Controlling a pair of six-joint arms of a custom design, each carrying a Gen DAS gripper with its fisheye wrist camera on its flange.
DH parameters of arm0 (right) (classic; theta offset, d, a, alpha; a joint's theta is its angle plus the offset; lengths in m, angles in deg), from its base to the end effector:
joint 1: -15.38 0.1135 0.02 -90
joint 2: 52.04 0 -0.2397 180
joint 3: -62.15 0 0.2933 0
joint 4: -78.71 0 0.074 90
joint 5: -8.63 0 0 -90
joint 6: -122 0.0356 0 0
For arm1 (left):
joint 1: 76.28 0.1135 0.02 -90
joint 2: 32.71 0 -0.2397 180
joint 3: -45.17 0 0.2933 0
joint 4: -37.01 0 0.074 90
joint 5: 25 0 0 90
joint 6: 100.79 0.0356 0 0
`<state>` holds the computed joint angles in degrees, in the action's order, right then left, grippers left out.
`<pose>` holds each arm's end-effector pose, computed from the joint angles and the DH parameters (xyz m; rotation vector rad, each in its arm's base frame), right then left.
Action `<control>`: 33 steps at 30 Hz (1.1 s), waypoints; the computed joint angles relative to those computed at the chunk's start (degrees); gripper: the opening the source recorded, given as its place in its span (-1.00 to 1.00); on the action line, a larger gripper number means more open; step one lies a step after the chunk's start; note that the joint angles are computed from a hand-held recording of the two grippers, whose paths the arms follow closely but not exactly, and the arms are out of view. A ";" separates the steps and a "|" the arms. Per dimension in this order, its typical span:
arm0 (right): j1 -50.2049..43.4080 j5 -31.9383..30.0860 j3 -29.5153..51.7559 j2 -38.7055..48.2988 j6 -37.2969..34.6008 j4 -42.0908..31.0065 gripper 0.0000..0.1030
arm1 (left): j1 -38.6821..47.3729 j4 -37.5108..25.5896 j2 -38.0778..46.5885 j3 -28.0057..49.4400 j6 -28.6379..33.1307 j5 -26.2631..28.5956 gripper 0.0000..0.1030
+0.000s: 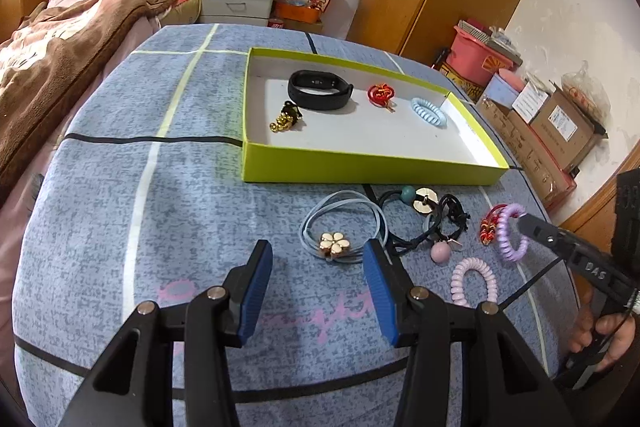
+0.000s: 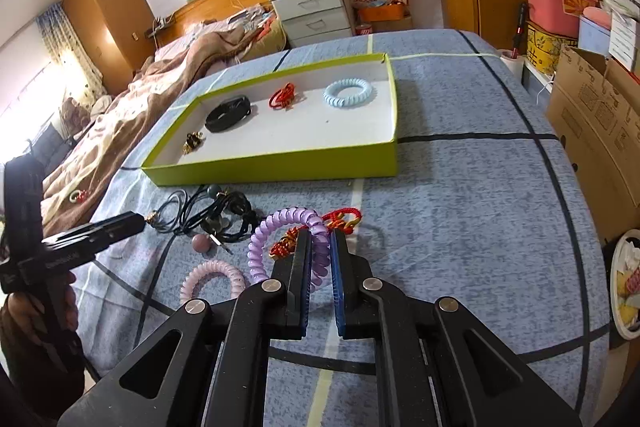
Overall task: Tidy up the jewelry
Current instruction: 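Lower the left gripper onto the small clip beside the grey cable and close it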
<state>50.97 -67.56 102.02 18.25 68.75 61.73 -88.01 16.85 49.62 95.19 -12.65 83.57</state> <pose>0.2209 0.1476 0.1107 0.1369 2.3863 0.3160 0.2929 -0.0724 0.1088 0.3511 2.4629 -0.5031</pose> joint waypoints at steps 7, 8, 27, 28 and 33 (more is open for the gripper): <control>0.40 1.18 -1.53 -3.59 0.35 -0.85 -0.81 | -4.02 0.93 2.52 1.82 -0.09 -8.83 -0.05; 0.53 1.36 -1.68 -3.99 0.44 -0.91 -0.81 | -4.21 0.94 2.91 2.12 -0.20 -9.25 -0.05; 0.59 1.16 -1.71 -4.42 0.14 -0.13 -0.81 | -4.69 2.14 1.97 1.28 1.51 -10.11 -0.64; 0.64 1.23 -1.72 -4.37 0.10 -0.08 -0.81 | -4.59 2.20 1.54 1.02 1.33 -10.18 -0.64; 1.00 1.55 -1.19 -4.06 0.04 -0.05 -0.81 | -3.83 2.47 -2.34 -0.65 1.96 -8.69 -0.64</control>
<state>51.97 -66.01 100.84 14.19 68.80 61.69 -91.84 19.32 47.29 94.54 -10.69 74.88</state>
